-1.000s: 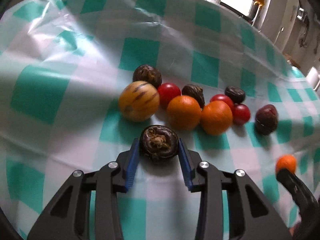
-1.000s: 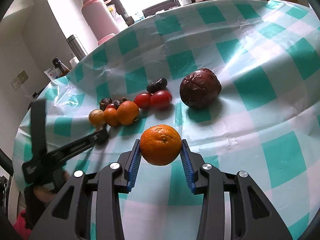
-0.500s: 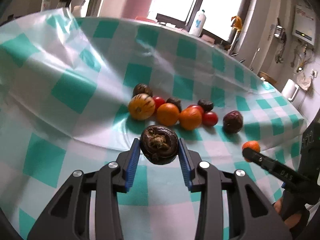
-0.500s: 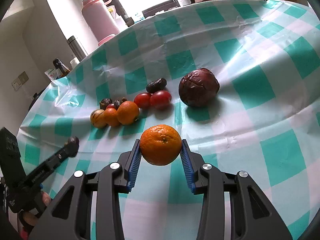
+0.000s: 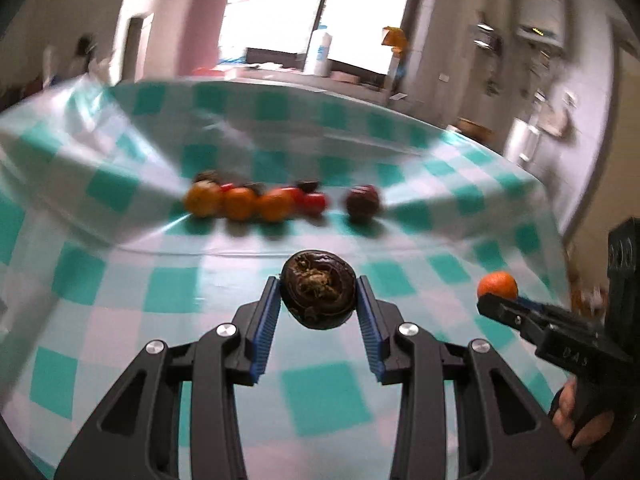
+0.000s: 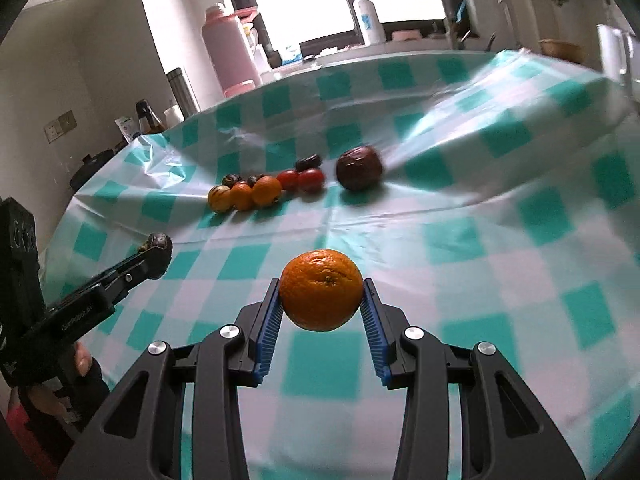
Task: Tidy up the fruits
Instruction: 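Carry the orange and dark passion fruit off the table toward the white bin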
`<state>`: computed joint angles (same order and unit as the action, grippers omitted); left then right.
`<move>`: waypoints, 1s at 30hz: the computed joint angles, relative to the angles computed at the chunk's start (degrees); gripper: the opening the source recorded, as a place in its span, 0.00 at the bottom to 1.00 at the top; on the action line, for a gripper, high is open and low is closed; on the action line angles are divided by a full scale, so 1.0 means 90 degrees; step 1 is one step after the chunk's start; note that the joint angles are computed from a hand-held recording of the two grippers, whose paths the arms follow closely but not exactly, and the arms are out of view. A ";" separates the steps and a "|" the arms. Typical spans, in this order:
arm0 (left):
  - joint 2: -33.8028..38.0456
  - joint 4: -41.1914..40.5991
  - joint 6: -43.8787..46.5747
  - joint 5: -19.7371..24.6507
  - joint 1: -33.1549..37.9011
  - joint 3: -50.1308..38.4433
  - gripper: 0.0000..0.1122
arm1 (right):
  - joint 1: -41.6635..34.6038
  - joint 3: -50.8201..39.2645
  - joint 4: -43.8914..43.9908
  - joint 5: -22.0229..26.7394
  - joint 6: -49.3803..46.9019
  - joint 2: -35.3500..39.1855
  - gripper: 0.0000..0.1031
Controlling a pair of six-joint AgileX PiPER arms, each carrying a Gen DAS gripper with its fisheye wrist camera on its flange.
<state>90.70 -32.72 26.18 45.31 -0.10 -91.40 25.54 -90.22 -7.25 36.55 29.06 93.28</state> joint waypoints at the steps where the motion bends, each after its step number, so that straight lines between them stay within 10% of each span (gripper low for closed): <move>1: -0.0141 -0.0042 0.0091 0.0069 -0.0101 0.0077 0.34 | -0.0033 0.0289 -0.0028 -0.0028 0.0040 -0.0277 0.38; 14: -0.0348 0.1113 -0.0544 0.1281 -0.3363 -0.0252 0.34 | -0.0725 0.3579 -0.0929 0.1008 0.0262 -0.4036 0.38; 19: 0.0059 0.1480 -0.0517 0.1512 -0.4821 -0.0242 0.34 | -0.1971 0.4737 0.0093 0.1346 -0.0977 -0.4836 0.38; 30: 0.1614 0.2280 -0.0327 0.1491 -0.6280 -0.0160 0.34 | -0.4154 0.6114 0.0345 0.0645 -0.2830 -0.3024 0.38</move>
